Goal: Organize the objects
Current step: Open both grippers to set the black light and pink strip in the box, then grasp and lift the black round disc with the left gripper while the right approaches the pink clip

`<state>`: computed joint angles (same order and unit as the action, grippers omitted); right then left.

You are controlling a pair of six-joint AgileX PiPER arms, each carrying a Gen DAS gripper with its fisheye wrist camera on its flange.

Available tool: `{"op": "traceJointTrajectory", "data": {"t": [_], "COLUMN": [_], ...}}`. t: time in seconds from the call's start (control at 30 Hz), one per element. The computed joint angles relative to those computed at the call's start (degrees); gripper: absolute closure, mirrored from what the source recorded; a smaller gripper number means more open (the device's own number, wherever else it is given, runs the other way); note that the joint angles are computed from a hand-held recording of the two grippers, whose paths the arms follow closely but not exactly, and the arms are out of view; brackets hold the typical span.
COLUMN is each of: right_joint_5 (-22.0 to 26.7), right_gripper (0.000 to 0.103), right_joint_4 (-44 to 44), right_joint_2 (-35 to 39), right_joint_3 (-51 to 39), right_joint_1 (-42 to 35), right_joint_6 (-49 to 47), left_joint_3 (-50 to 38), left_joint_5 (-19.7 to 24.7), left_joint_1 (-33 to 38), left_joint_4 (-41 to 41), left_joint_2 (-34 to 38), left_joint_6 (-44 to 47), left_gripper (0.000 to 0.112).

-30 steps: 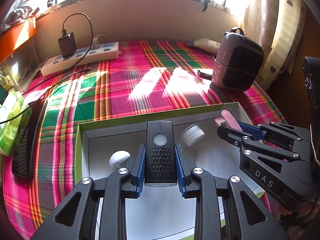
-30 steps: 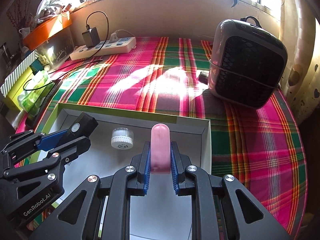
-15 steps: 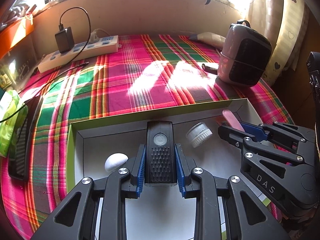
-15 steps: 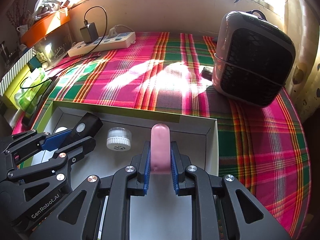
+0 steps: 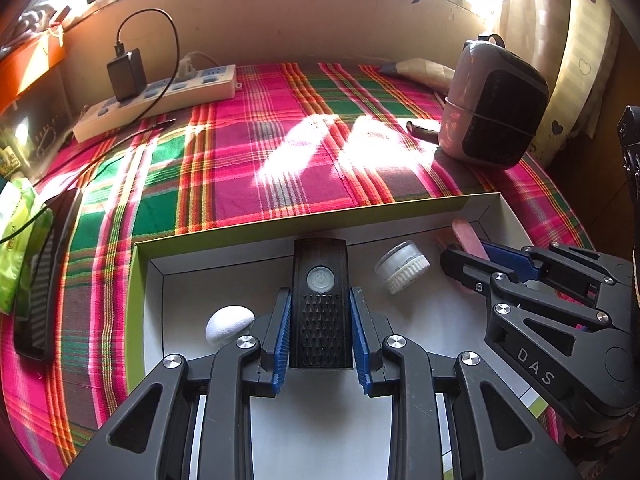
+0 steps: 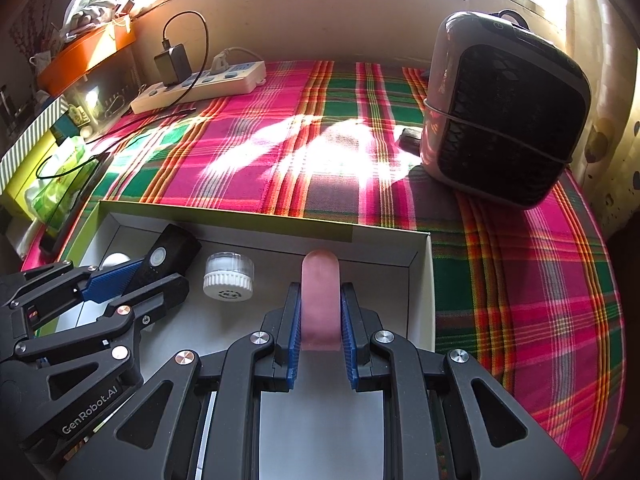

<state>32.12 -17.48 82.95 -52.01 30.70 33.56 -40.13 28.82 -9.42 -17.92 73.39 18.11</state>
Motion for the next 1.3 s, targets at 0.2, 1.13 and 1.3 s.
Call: {"op": "traceJointTrajectory", "data": {"t": [0.2, 1.13, 1.3], "right_joint_5": [-0.3, 3.97, 5.39], "right_gripper": [0.083, 0.061, 0.061], "right_joint_4": [-1.17, -9.32, -10.96], "right_joint_2": [-0.27, -10.46, -14.21], "right_joint_3": [0.45, 5.95, 7.7], "right_joint_1": [0.28, 6.78, 9.18], "right_joint_6": [1.41, 13.06, 16.3], "left_joint_3": [-0.04, 4.59, 7.24], "left_joint_5": [-0.13, 4.25, 5.47], "left_joint_1": [-0.37, 2.11, 2.09], "left_joint_4": [0.77, 0.78, 2.77], "left_joint_2": [0.03, -14.17, -19.96], "left_joint_6": [-0.9, -2.13, -4.0], "left_gripper": [0.086, 0.078, 0.077]}}
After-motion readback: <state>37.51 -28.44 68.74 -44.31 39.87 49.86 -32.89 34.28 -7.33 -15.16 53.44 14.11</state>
